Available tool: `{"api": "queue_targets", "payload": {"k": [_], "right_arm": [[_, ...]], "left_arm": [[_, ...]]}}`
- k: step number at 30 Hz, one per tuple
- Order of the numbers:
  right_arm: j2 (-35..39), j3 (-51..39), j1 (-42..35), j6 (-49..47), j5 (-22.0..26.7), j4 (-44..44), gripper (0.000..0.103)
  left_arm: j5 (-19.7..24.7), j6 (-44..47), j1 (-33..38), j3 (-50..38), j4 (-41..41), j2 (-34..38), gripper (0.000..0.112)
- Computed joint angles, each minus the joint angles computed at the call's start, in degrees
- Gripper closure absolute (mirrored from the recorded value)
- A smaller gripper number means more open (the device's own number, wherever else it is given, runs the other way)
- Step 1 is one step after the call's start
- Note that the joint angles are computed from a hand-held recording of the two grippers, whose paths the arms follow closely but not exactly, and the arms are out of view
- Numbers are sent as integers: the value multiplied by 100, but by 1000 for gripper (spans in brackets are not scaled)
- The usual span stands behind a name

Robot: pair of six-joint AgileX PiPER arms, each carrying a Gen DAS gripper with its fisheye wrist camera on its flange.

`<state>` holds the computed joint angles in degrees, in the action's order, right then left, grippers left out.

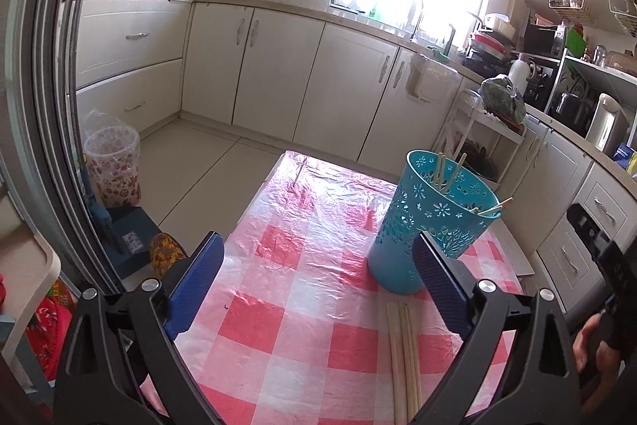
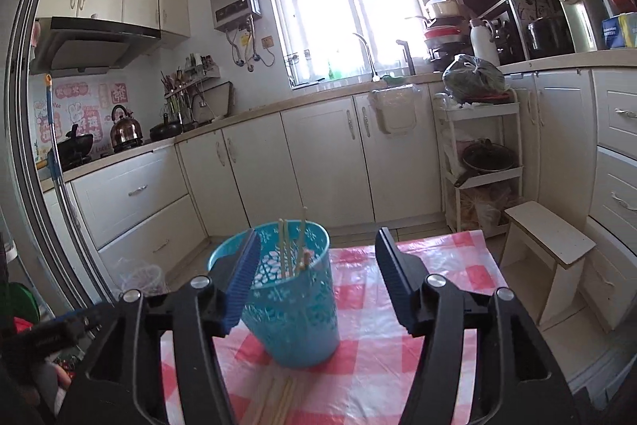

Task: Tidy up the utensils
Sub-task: 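Withdraw the right gripper from the cup back toward the sticks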

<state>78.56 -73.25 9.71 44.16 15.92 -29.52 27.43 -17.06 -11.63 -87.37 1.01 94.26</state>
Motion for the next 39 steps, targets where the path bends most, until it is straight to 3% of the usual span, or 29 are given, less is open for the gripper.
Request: {"api": "queue_targets", "payload": {"k": [3, 11, 20, 31, 35, 39], "right_arm": [[-417, 360, -16, 177, 170, -122, 29], [-765, 645, 44, 64, 484, -114, 19], [-921, 924, 537, 84, 683, -182, 19], [-377, 940, 558, -1418, 958, 1393, 19], [306, 667, 355, -2767, 1301, 2849, 48], [889, 350, 303, -2957, 1585, 3257, 68]], "left_arm": [[91, -88, -94, 72, 227, -121, 18], [428, -509, -384, 190, 955, -419, 17], [609, -693, -476, 293, 1325, -668, 17], [833, -646, -413, 345, 1376, -575, 17], [1034, -466, -366, 325, 1250, -405, 17], [1252, -261, -384, 270, 1104, -172, 17]]}}
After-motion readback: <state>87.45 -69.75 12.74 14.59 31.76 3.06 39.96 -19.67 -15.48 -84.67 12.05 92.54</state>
